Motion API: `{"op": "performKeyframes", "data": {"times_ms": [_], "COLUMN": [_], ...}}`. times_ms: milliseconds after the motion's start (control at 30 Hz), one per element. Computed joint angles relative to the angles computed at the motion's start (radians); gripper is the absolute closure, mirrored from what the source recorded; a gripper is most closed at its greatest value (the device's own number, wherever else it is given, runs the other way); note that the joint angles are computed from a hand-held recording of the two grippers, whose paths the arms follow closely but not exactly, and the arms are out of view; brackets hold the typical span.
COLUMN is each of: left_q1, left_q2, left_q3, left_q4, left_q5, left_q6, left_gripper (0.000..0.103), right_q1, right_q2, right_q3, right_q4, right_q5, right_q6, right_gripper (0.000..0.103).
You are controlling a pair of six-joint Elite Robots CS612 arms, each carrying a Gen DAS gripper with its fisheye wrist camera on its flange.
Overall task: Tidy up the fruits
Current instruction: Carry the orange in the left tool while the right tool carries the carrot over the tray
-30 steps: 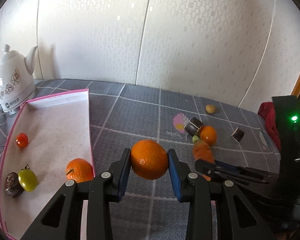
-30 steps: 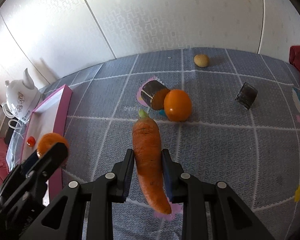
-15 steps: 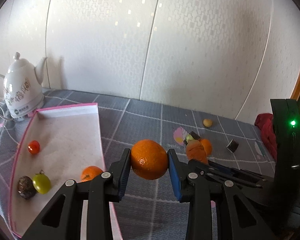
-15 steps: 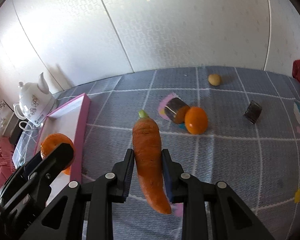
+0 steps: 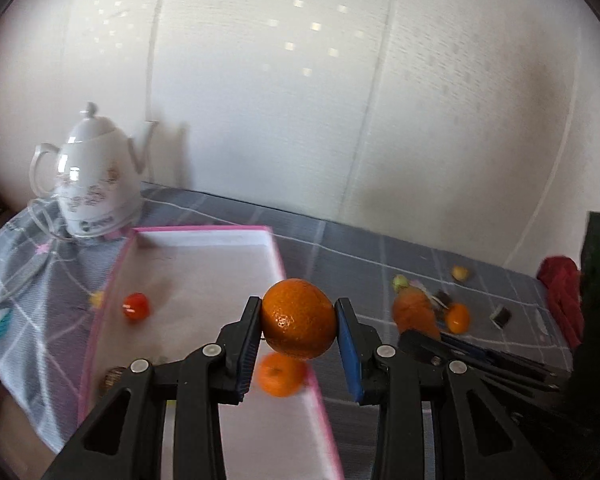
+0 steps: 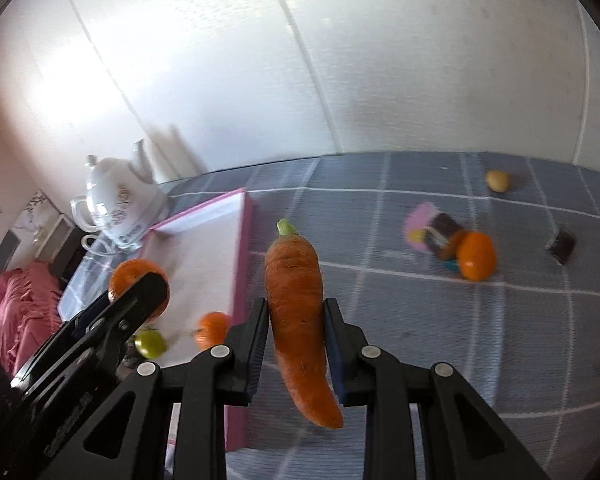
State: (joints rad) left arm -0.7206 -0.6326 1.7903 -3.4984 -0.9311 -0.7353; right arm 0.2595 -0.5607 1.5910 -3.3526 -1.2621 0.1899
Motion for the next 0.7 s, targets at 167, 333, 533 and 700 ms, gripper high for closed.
{"op": "performKeyframes", "data": {"times_ms": [167, 333, 533, 700], "left_q1": [0.022, 0.035, 0.038, 0.045], "left_q2": [-0.011, -0.014, -0.018, -0.023], "left_q3": [0.03, 0.044, 0.054, 0.062], "left_q4": [0.012, 0.037, 0.075, 0.112], "left_q5": [0.026, 0.045, 0.072, 0.072], "left_q6": [-0.07, -0.122, -0.142, -0.161], "left_gripper": [0.067, 0.067, 0.066, 0.066], "right_q1": [0.017, 0.03, 0.042, 0.06], "right_q2": [0.006, 0.01, 0.017, 0.022], "right_q3": [-0.017, -0.029, -0.042, -0.051], "right_q4": [0.017, 0.045, 0.06, 0.057], "right_q5": [0.041, 0.067, 0.084, 0.043], "right_q6": [-0.015, -0.037, -0.027, -0.046], "right_gripper": [0.075, 0.075, 0.075, 0.075]}}
